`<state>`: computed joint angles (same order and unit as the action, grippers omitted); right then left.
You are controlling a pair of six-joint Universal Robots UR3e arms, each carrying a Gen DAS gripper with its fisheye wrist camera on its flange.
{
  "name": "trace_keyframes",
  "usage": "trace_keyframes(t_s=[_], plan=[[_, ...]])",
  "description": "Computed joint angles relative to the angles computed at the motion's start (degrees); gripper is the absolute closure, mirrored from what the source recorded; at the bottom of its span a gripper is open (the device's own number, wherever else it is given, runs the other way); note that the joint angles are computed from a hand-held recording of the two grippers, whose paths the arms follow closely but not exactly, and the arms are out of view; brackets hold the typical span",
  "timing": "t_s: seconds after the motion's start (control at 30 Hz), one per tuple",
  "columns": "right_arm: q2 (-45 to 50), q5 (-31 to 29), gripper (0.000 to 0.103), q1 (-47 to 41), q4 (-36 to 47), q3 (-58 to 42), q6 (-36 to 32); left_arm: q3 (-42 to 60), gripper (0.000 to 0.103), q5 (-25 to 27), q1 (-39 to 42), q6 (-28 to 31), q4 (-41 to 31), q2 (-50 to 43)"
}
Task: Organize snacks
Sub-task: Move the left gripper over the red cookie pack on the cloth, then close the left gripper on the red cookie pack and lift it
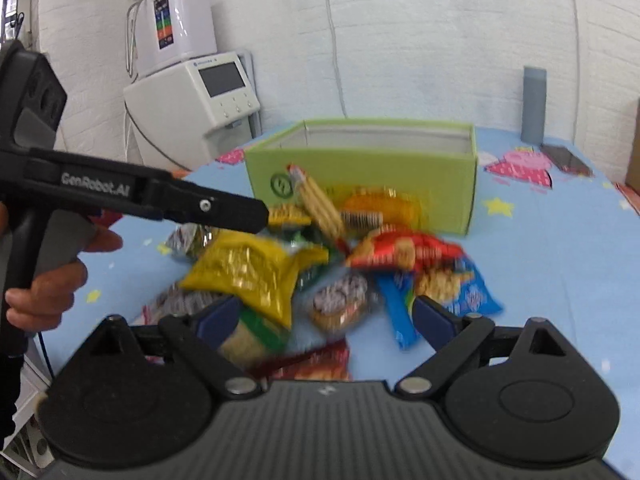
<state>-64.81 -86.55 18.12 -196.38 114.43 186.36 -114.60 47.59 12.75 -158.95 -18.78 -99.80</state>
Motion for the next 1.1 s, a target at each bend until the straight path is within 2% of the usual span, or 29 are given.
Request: trace_keyframes(t_s=[0.13,0.23,0.3,0.37,0.43,0.5,0.57,0.63,0.77,0.87,1.0,1.1], plan=[[-1.47,-5.14,0.01,3.61,-6.86,10.45,5.8,-10.06,0.029,-2.73,1.33,3.04,-4.91,6.87],[-1.65,-8.43,0.01,5.77,-11.85,15.36,9.84,-11.89,0.033,-2.28,0.12,2.36,-3.77,7.22],[-1.52,-6.79,0.01,5.85,-14.0,17.05,11.44,-10.34,0.035,-0.41,-2.61,-0.07,0.78,5.01],[-1.23,-4.15,0.01,5.28,-15.71,17.96,11.45,-6.23,0.033,0.49,-5.25,-0.35,1.51,1.27],[-0.57,-2.94,0.01,5.35,-15.53,17.01,10.77,-1.65,0.034,0.39,-7.22,0.73,-1.19,-2.34],[0.46,-2.24,0.01,5.41,-14.39,15.13,9.14,3.76,0.039,0.45,-8.86,2.2,-7.61,-5.77],[1.56,-1.25,0.009,4.88,-13.99,13.82,7.94,4.83,0.039,1.41,-9.86,2.32,-8.37,-6.88],[1.34,-1.53,0.01,4.24,-13.64,13.89,6.97,3.6,0.039,1.18,-9.64,2.4,-8.8,-6.3],[-0.24,-2.72,0.01,1.85,-14.79,16.86,6.42,2.79,0.044,-3.45,-7.48,5.38,-16.86,-5.0],[-2.11,-2.21,0.01,0.43,-16.14,19.66,7.1,2.25,0.043,0.06,-8.56,0.38,-8.87,-5.77],[-3.09,-4.8,0.01,0.99,-19.36,22.03,9.84,8.91,0.044,-0.73,-8.96,0.86,-14.37,-8.8],[-1.75,-5.77,0.01,2.25,-19.98,20.96,11.91,12.59,0.05,1.77,-10.76,1.83,-16.87,-10.89]])
